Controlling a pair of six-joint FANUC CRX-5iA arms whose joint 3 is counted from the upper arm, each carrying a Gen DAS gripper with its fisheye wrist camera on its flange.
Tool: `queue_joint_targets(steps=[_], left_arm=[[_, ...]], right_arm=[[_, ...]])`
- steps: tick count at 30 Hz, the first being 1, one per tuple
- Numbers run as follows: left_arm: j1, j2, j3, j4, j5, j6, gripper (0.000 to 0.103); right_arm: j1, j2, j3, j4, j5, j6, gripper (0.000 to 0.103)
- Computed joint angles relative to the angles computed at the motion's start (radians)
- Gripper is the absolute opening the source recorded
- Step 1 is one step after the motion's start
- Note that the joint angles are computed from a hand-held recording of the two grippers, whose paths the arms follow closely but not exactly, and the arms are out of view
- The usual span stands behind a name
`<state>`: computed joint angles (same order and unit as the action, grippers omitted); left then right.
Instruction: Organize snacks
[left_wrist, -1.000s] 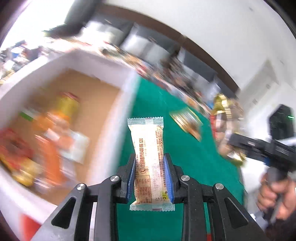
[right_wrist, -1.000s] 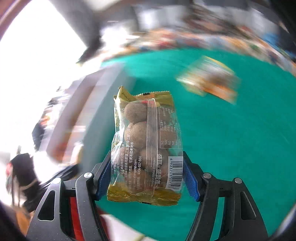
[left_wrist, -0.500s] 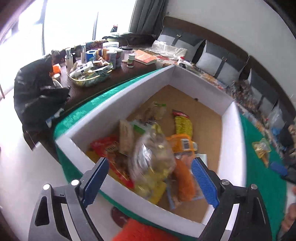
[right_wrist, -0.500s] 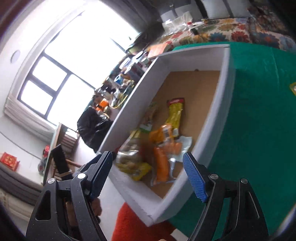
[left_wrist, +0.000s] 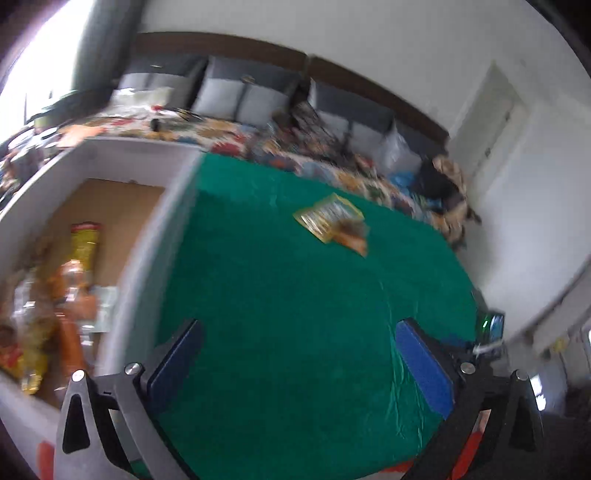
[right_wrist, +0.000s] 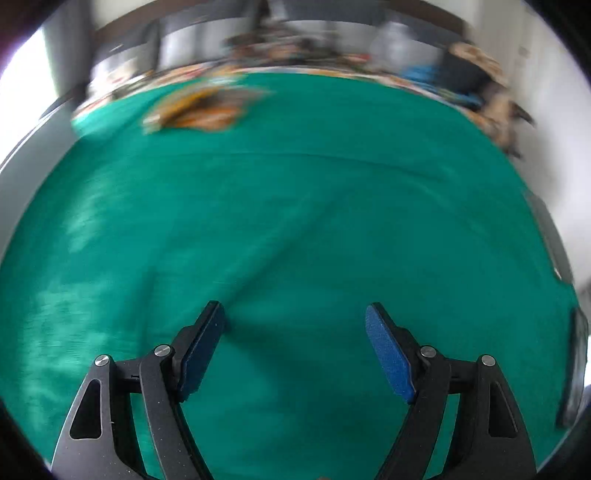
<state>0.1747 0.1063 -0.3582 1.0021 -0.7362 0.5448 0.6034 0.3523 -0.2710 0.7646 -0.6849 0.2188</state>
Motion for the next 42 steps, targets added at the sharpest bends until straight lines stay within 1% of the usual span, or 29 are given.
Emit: queue_joint_targets(steps=[2,4,6,7,8,12,14,16,19,27,42], left_arm=[[-0.072,0.05,0.034,-0.086,0.029,0.037,0.102],[-0.125,0.122,0.102,-0.219,0.041,0.119,0.102],[-0.16,0.182,0.17,-0.338,0.056,0.211,0.102],[-0.178,0.214,0.201,-0.39,0.07,0.253,0.102],[-0.196,0.256,0.248,-0.45,0.079,0.302,0.102],[-0.229,0.351,0.344,-0.548,0.124,0.398,0.102],[-0.237,0.391,0.38,-0.572,0.153,0.436,0.102],[-0.242,0.395,0.351,-0.54,0.23,0.4,0.102],[-0.248,0.411,0.388,-0.621,0.222,0.447,0.103],[-0.24,0.427,0.413,-0.625,0.212,0.453,0.103],[-0.239,0.425,0.407,-0.618,0.216,0.446,0.103]], right_arm=[[-0.035,-0.034,-0.072,0.077,0.051,-0.104,0.084],[-0.061,-0.047,-0.114,0.161,0.074,-0.191,0.085],[-0.064,-0.043,-0.105,0.152,0.073,-0.19,0.086],[-0.062,-0.04,-0.102,0.147,0.069,-0.179,0.089],[-0.056,-0.058,-0.125,0.152,0.073,-0.186,0.09],[-0.06,-0.075,-0.131,0.132,0.073,-0.158,0.092],[-0.053,-0.088,-0.146,0.134,0.07,-0.167,0.092],[-0.052,-0.088,-0.146,0.136,0.069,-0.168,0.093],[-0.052,-0.088,-0.146,0.135,0.069,-0.168,0.093],[-0.041,-0.092,-0.154,0.139,0.066,-0.181,0.094],[-0.041,-0.093,-0.153,0.137,0.066,-0.18,0.094]])
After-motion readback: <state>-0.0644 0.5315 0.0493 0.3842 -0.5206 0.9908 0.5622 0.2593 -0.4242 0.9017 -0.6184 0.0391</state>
